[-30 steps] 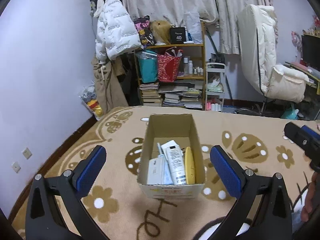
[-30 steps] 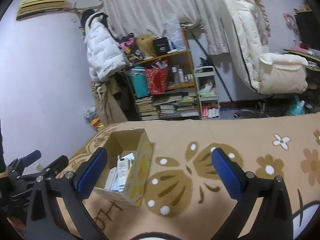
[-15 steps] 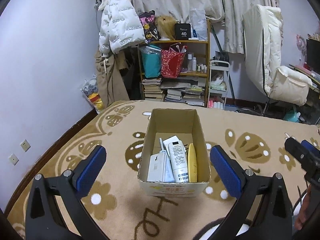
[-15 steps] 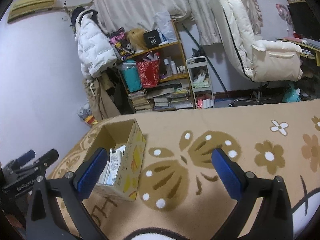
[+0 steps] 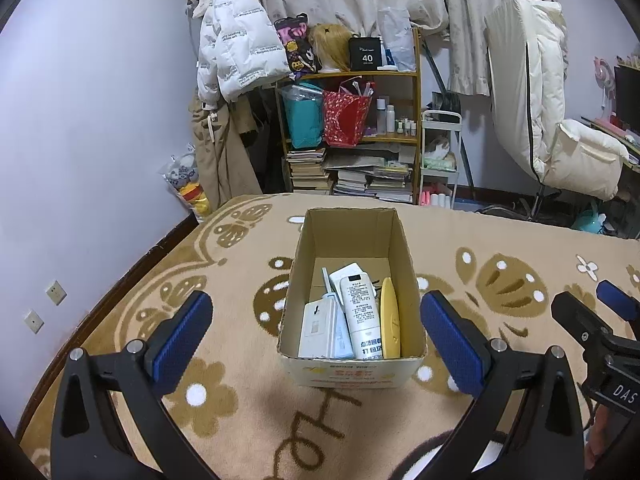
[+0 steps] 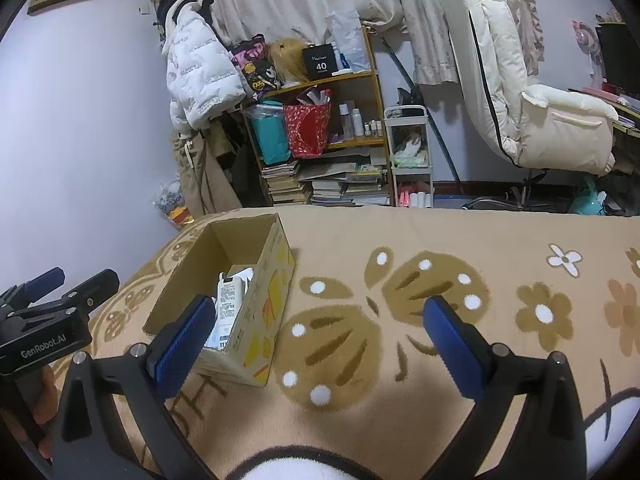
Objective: Organize rigid objects
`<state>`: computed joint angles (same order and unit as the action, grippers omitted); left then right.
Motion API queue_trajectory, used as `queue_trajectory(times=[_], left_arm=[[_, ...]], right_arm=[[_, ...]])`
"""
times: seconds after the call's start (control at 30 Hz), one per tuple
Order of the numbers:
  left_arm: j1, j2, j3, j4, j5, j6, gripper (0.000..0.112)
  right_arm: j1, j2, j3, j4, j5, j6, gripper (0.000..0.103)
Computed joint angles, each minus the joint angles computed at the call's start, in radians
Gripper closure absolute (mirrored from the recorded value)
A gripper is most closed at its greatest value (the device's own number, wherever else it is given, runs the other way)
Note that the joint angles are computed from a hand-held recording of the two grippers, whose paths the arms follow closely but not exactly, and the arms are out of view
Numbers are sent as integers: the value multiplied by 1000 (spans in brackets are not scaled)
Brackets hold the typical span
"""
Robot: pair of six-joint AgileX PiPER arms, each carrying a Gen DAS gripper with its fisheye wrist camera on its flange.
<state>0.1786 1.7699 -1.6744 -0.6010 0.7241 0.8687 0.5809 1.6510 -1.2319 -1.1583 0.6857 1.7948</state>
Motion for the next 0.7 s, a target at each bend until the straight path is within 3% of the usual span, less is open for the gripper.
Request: queue_trajectory(times=[0.7], left_arm=[[7,3,-10,8,12,-8,10]], right_arm=[[-6,-8,9,-1,-6,-8,0]])
